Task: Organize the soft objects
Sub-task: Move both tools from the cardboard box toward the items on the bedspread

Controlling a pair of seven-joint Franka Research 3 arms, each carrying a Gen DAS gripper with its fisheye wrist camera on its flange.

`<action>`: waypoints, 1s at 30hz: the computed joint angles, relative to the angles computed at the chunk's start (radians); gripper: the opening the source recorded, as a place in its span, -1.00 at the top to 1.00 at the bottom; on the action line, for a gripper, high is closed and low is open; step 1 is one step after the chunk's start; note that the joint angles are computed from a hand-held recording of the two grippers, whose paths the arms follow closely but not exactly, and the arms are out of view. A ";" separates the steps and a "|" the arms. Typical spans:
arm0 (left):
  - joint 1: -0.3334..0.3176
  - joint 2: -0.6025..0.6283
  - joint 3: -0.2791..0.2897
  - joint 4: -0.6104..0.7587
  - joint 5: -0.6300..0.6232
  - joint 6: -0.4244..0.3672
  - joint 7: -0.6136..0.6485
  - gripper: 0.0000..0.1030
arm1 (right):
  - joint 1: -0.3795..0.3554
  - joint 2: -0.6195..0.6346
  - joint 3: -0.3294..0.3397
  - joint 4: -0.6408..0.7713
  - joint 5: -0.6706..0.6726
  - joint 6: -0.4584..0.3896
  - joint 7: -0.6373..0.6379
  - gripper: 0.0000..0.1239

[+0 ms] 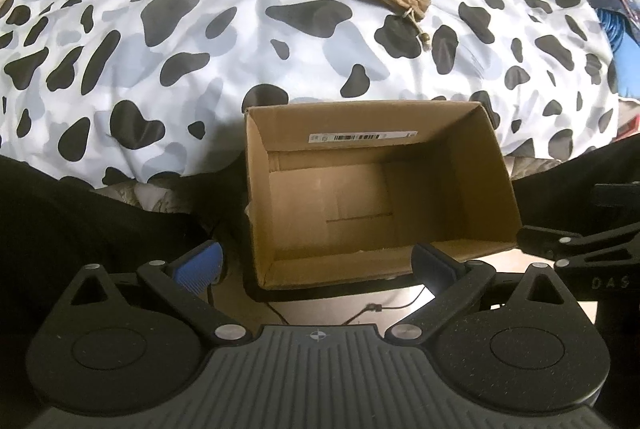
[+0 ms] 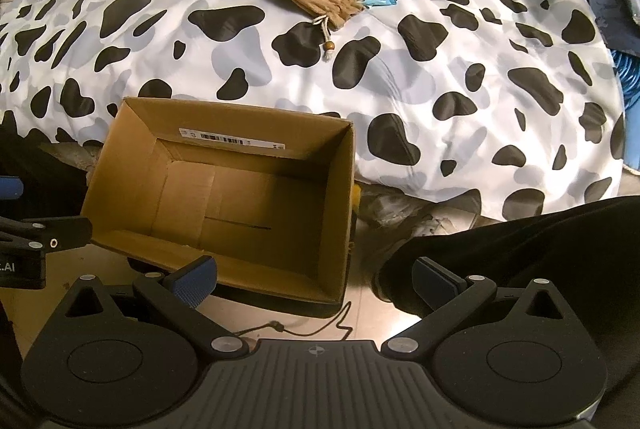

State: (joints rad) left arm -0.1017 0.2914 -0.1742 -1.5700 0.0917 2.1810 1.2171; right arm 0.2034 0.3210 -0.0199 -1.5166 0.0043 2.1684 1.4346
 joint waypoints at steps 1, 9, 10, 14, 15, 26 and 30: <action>-0.001 0.003 -0.001 0.003 0.001 0.003 0.002 -1.00 | 0.001 0.001 0.001 -0.002 0.001 0.003 -0.001 -0.66; -0.018 0.025 0.008 0.024 0.056 0.014 -0.016 -1.00 | -0.005 0.027 -0.003 0.018 0.019 0.000 0.022 -0.66; -0.019 0.028 0.008 0.026 0.062 0.011 -0.016 -1.00 | -0.008 0.030 -0.001 0.023 0.028 -0.002 0.020 -0.66; -0.016 0.039 0.004 0.041 0.063 -0.006 0.014 -1.00 | -0.010 0.040 0.002 0.041 0.039 -0.002 0.010 -0.66; -0.015 0.040 0.003 0.042 0.063 -0.005 0.020 -1.00 | -0.009 0.044 0.003 0.047 0.040 -0.003 0.005 -0.66; -0.007 0.108 0.005 0.131 0.037 -0.026 0.033 -1.00 | -0.015 0.139 0.000 0.192 0.062 -0.067 -0.006 -0.66; -0.002 0.143 0.005 0.173 0.029 -0.025 0.040 -0.99 | -0.018 0.182 -0.003 0.255 0.063 -0.087 -0.010 -0.66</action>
State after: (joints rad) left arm -0.1039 0.4342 -0.1689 -1.3974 0.1209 2.1559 1.2570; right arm 0.1854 0.5032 -0.0233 -1.2614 0.0674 2.0812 1.4245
